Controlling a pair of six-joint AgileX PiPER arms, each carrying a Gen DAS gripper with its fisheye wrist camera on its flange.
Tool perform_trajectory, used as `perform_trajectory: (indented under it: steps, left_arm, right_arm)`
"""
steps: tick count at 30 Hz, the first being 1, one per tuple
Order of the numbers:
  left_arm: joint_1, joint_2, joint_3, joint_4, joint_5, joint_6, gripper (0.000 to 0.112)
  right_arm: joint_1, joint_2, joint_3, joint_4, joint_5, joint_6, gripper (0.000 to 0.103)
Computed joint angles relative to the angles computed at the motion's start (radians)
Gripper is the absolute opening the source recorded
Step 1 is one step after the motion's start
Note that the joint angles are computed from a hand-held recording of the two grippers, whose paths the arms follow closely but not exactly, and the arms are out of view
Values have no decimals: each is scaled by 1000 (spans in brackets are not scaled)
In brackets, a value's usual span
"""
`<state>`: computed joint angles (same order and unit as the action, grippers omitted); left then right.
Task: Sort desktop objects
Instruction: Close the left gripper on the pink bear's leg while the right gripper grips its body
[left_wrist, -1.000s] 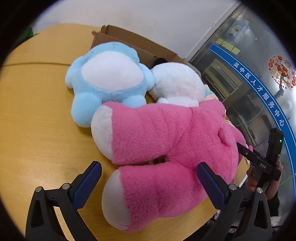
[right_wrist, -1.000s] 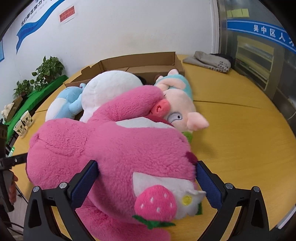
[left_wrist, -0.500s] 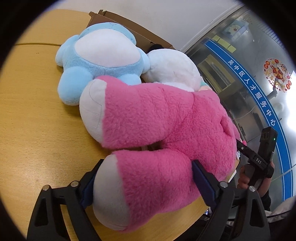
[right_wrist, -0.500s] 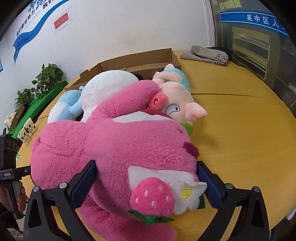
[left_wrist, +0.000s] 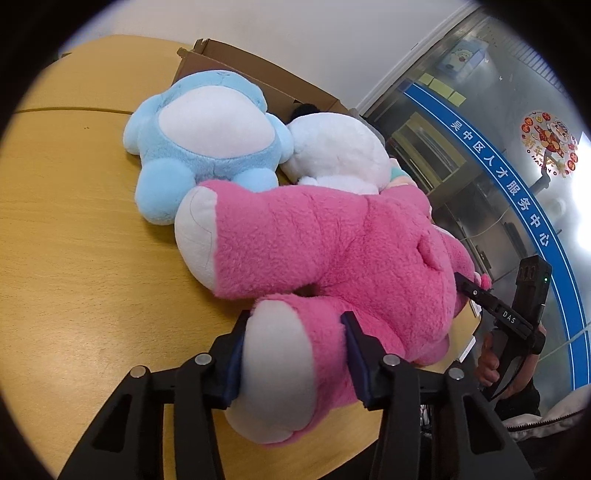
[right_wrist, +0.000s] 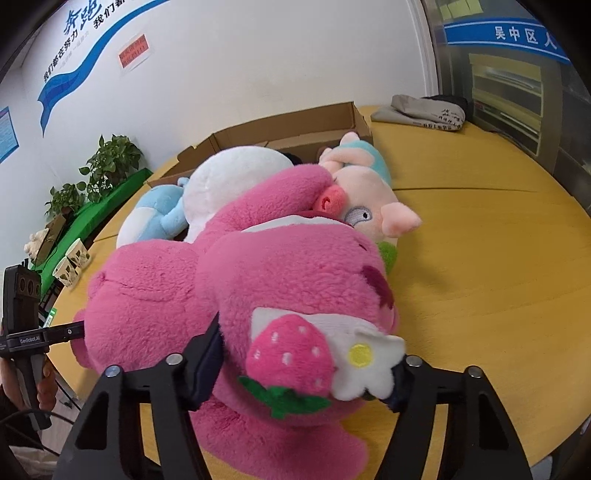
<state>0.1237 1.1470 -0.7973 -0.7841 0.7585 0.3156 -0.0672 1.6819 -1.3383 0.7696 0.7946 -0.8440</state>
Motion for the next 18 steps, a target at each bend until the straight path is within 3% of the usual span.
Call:
perform_trajectory:
  steps: [1,2,5,10,12,16,18]
  left_arm:
    - [8,-4,6,-13,3,15,46]
    - [21,-5,17,-36,5,38,50]
    - [54,11,45,-102,13,104,68]
    - [54,24,64,-154,3,154,68]
    - [39,19,71,-152,-16,143,62]
    - [17,-15,84,-114,-40,67,42]
    - [2,-36,70,-68,-30,16,37]
  right_arm:
    - [-5,-9,8,10,6,-24,73]
    - [-7,-9,9,7,8,-28,81]
    - [-30,32,-25,23,22,-32,95]
    - [-61,149,-170,45,157,-29,95]
    - [-48,175,-194,23,172,4,90]
    - [-48,128,-135,62,148,-50,65]
    - [-53,92,-91,83,131,-80,60]
